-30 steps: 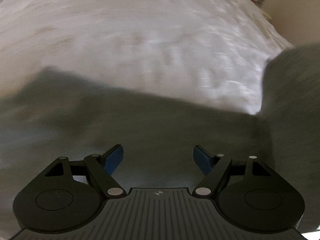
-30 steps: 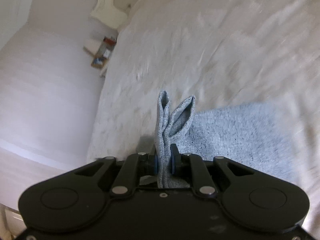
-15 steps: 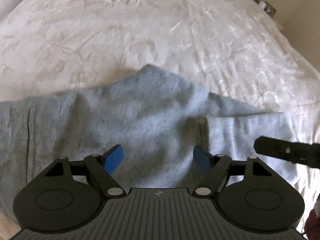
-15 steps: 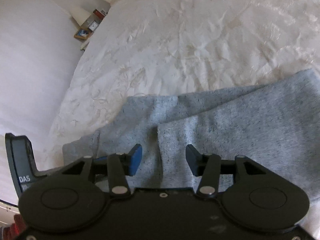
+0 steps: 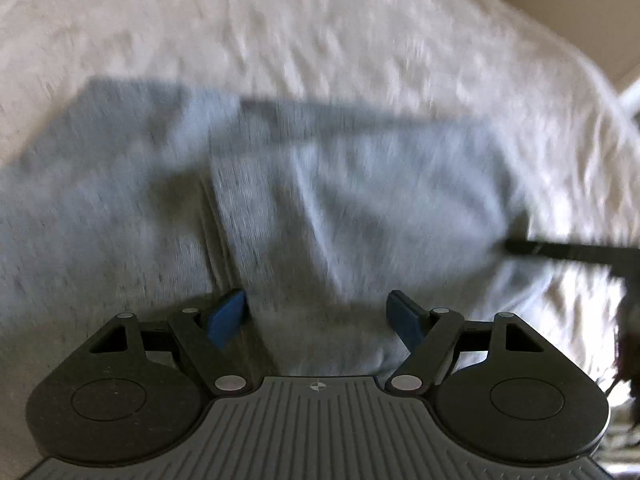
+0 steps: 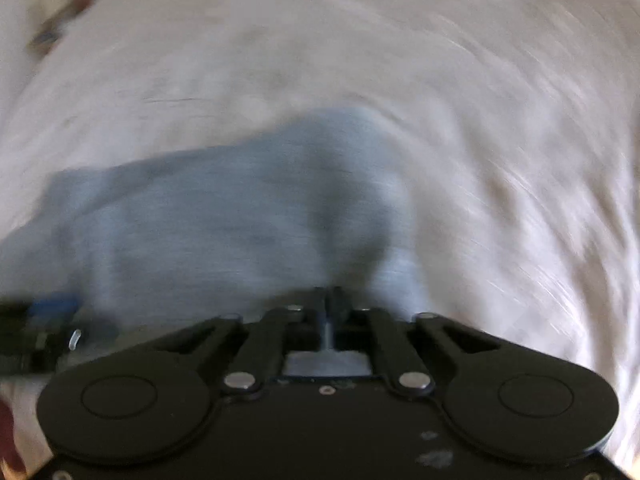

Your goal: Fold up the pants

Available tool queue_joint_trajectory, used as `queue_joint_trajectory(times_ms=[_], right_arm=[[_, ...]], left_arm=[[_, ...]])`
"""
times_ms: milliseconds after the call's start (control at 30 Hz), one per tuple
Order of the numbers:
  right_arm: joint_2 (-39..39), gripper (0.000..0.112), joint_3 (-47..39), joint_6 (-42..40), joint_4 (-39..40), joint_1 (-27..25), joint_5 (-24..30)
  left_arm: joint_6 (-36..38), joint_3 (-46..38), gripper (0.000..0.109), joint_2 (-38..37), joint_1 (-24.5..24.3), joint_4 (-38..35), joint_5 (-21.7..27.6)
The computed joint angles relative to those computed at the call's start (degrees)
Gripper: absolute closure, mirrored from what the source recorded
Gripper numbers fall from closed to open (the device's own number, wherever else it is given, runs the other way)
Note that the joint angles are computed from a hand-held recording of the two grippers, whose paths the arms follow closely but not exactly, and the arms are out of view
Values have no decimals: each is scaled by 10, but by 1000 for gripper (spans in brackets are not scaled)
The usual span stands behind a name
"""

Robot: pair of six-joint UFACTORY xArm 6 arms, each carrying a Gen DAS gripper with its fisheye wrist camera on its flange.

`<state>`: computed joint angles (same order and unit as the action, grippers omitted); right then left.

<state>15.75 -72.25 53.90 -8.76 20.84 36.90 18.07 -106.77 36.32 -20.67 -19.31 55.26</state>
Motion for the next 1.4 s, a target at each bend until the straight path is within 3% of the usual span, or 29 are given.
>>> queue_joint_trajectory(times_ms=[100,233,333,400,467,600,700,1000,1200,1400], right_arm=[[-20,111,28,2,18,-13,-17],[-29,97,21,-11,-19,-20,-48],[10,92,-20,-39,-2,-32,-57],[48,92,-62,-72,13,-40,-32],[83,92,-99,-107,37,-45,-5],[107,88,-123,-130,35,-48,-10],[96,71,-98,-136,48,-46,-48],[19,69,-4,-101,12,-26,-132],[5,68,0,-73,-12,-1,-153],[29,68,-53,-40,-18,40,-134]], left_arm=[[3,13,32,-5,-1,12,-8],[-15,-23,33,16,-1,24,14],[-38,-34,33,21,-6,36,14],[-53,-25,33,13,-8,42,8],[-70,1,33,-10,-5,49,-1],[-113,67,32,-61,5,55,-30],[-154,125,32,-109,17,76,-54],[-253,255,32,-227,51,138,-79],[-239,267,32,-242,71,136,-80],[-140,241,32,-216,98,82,-79]])
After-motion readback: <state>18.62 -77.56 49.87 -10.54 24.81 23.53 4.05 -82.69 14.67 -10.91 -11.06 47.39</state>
